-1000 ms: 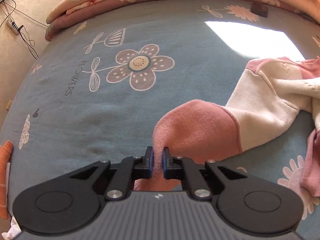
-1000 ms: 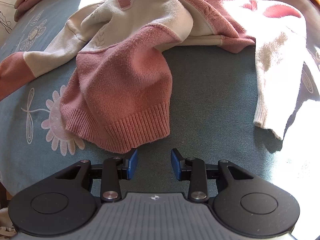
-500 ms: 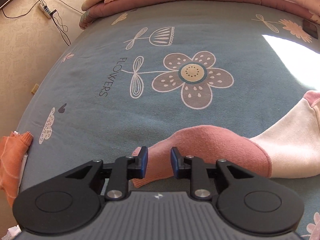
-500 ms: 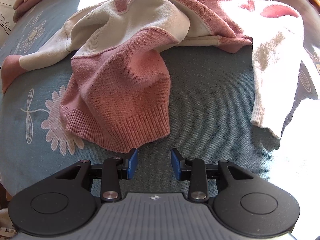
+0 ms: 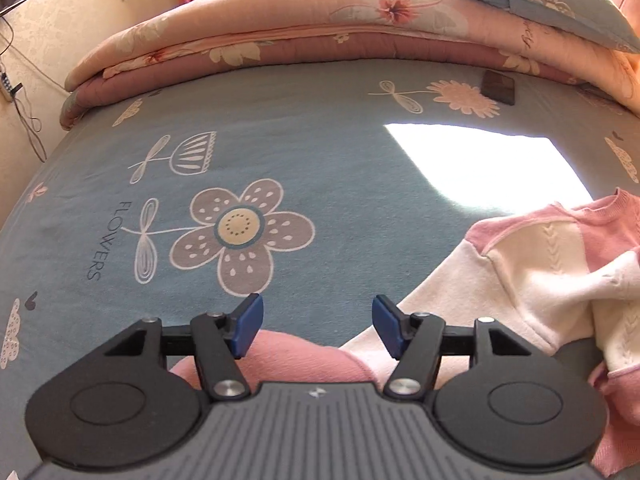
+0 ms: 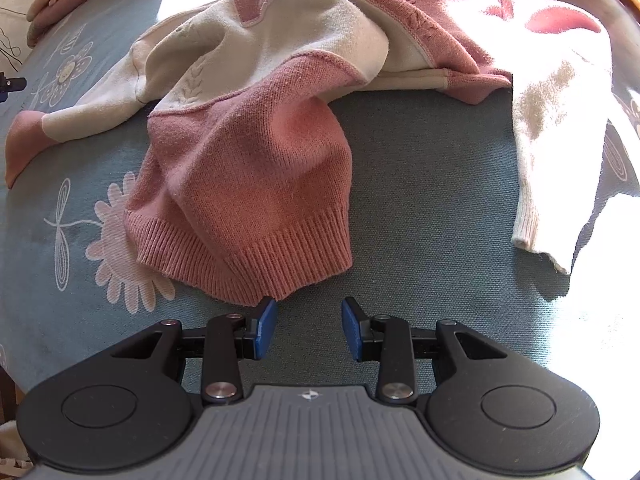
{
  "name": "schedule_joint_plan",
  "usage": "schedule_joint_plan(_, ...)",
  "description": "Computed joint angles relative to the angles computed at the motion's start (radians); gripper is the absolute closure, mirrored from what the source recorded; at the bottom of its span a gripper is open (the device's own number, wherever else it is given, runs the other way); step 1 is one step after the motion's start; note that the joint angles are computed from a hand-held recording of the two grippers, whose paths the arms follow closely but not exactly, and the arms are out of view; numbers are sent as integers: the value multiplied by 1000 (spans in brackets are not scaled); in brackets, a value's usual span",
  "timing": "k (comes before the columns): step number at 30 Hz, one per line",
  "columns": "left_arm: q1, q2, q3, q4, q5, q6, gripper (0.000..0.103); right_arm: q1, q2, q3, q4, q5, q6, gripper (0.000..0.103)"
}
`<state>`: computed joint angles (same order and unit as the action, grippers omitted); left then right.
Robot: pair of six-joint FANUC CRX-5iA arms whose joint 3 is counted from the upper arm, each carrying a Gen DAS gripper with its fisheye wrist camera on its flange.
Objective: Fold clothes
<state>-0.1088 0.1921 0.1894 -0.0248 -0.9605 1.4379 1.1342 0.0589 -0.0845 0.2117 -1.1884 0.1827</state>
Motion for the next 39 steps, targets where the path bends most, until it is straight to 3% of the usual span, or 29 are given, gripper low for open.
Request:
schedule_joint_plan(5,-48,156,82,99,-13,-161,38,-4,10,6,-3,6,-8,63)
schedule_joint_plan(11,-92,295,207,49,-135,-173,38,-8,1,-11,3,-8,-32,63)
schedule_joint_plan(12,-87,294,201,67,-137,-169,45,-9,-2,-17,5,-10,-43,63)
schedule_joint_plan(13,-82,293,195,90,-142,-168,60,-10,-6,-24,7,-12,-54,63)
schedule_joint_plan(14,-83,290,194,99,-150,-180,69,-11,-8,-28,7,-14,-65,63)
schedule_joint_plan(15,-88,286,195,103,-159,-198,86,-13,-10,-32,7,-13,-75,63)
schedule_joint_plan(16,-93,281,193,103,-160,-217,94,-15,-12,-36,7,-12,-84,63)
schedule_joint_plan(19,-111,270,201,66,-130,-189,95,-18,-10,-35,9,-7,-97,63)
schedule_joint_plan(25,-127,289,265,-32,-11,-15,93,-23,11,-14,16,-4,-64,63)
schedule_joint_plan(27,-137,312,307,-59,-35,15,89,-26,21,-6,12,-3,-58,63)
schedule_joint_plan(30,-140,286,277,-67,-28,4,87,-30,24,-5,9,7,-65,63)
schedule_joint_plan(34,-134,201,165,-27,10,-34,74,-28,16,-10,20,12,-67,63)
schedule_joint_plan(37,-114,127,52,86,20,-60,59,-24,0,-25,29,21,-76,63)
schedule_joint_plan(39,-103,82,-26,173,16,-92,58,-20,-6,-32,30,27,-82,62)
